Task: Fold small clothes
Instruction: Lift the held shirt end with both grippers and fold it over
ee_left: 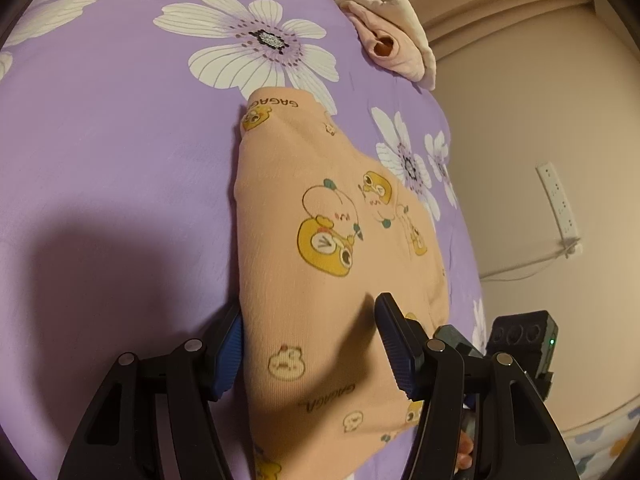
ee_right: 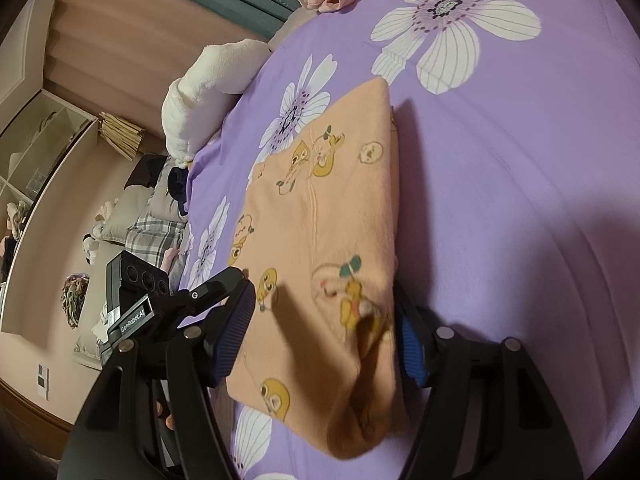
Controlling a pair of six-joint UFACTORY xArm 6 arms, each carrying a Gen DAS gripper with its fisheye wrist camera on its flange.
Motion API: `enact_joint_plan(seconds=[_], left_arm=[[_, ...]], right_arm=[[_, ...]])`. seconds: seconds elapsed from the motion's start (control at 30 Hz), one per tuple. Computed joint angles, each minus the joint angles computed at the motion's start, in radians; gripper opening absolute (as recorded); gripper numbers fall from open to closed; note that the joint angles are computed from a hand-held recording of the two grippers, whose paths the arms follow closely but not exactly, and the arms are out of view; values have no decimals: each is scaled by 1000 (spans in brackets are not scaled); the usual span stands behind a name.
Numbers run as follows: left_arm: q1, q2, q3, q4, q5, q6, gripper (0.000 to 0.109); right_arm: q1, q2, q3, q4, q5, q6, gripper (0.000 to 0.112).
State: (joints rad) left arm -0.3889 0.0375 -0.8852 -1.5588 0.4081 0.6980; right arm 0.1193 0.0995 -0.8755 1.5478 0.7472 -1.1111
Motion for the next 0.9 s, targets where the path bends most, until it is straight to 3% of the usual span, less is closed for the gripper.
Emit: enact_joint_plan(seconds=[0.27, 0.53, 0.73, 0.9], left_arm=[[4, 38, -44, 10, 5, 3, 60], [-12, 71, -82, 35, -26, 3, 60], [-36, 72, -82, 102, -76, -40, 60], [-49, 66, -72, 151, -112, -82, 44]], right_arm=[[13, 42, -51, 10, -17, -2, 65], [38, 70, -77, 32, -78, -15, 44], [71, 56, -69, 54, -149, -62, 37], [83, 41, -55, 95, -177, -103, 31]])
